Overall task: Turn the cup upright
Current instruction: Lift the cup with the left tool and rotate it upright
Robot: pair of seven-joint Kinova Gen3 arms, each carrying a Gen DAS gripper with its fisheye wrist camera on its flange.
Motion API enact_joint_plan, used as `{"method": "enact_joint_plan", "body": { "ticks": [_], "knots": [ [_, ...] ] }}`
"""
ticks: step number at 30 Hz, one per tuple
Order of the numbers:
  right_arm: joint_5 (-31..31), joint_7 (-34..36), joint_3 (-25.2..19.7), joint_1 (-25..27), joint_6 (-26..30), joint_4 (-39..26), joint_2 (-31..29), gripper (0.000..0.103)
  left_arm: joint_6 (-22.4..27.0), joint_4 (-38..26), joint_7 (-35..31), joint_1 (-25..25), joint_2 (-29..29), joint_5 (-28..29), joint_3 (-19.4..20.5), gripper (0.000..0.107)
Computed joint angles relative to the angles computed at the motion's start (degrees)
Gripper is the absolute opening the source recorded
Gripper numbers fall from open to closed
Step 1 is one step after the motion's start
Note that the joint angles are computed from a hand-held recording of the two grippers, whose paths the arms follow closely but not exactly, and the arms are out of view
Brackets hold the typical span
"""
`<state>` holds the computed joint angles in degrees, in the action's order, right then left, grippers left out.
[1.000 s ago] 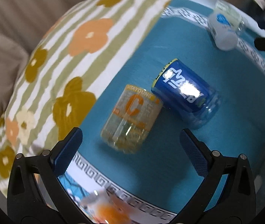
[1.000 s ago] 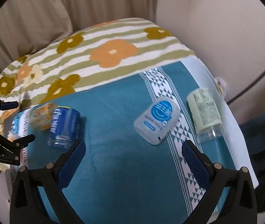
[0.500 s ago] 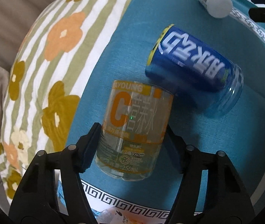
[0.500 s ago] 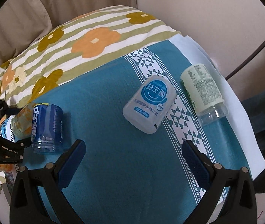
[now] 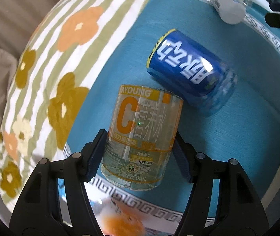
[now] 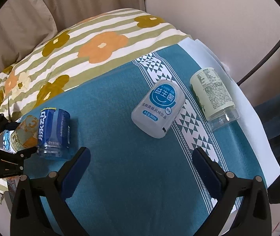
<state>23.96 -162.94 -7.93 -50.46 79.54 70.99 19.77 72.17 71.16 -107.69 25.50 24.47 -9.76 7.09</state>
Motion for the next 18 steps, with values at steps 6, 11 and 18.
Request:
{"method": "enact_joint_plan", "body": {
  "ticks": [6,11,18],
  "knots": [
    [1.3,1.6,-0.7,-0.1,-2.0,1.6,-2.2,0.103,2.2,2.2,13.6,-2.3,-4.2,-5.8,6.7,0.07],
    [1.2,5.5,-1.9,1.6,-5.2,4.5,-5.4,0.103,4.7,3.0,25.2,6.5,-7.8,-4.0,-0.9,0.07],
    [-1.3,13.1,-4.0,6.1,-11.1,10.6,-11.2,0.103,6.1,2.1,41.5,24.8,-9.6,3.8,-19.2,0.07]
  ]
}}
